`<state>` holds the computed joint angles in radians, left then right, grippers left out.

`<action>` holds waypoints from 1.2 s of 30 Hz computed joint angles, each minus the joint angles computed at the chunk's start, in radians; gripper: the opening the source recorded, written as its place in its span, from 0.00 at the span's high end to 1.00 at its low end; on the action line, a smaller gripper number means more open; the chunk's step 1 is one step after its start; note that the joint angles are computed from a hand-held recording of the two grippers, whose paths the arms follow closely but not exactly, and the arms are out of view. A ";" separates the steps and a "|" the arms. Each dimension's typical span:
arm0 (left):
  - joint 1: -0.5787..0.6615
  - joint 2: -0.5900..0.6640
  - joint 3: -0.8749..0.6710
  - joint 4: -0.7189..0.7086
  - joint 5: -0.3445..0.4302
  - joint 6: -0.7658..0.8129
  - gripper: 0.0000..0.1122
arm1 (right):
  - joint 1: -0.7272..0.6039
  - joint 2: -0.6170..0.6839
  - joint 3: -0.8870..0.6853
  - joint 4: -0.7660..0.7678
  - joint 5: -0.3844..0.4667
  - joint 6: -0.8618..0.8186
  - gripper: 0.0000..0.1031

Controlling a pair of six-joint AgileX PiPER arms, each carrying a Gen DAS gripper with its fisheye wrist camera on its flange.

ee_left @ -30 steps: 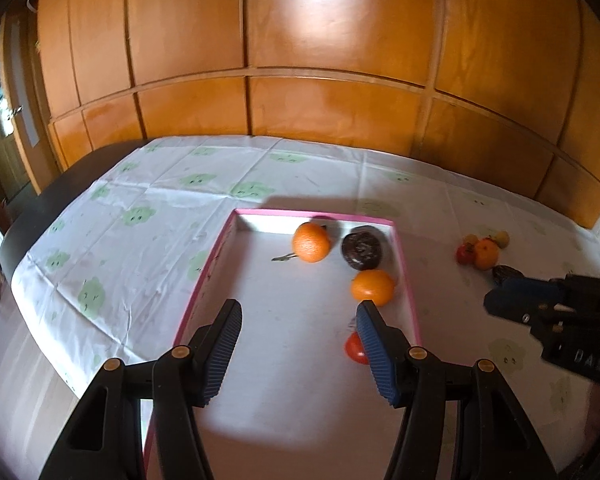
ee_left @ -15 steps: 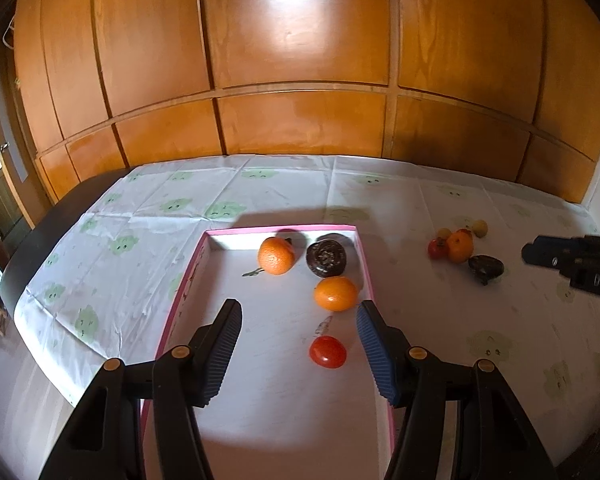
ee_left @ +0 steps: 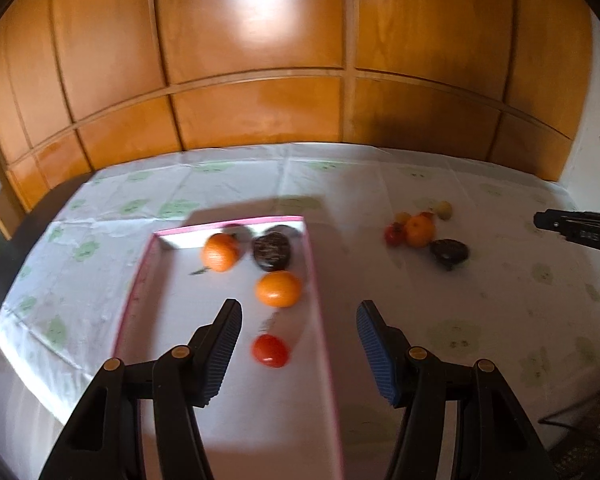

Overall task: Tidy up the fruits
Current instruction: 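Move the left gripper over the cloth toward a second red tomato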

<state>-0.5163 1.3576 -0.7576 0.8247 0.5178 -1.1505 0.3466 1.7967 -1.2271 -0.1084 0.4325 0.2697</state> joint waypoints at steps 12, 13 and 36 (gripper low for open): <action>0.030 0.322 -0.333 -0.546 -0.067 0.544 0.71 | -0.093 -0.021 -0.005 0.354 0.024 -0.233 0.68; 0.027 0.355 -0.376 -0.540 -0.048 0.541 0.72 | -0.096 -0.025 -0.005 0.401 0.030 -0.276 0.68; 0.172 0.838 -1.007 -0.884 0.251 0.632 0.73 | -0.095 -0.068 0.027 0.737 0.094 -0.584 0.68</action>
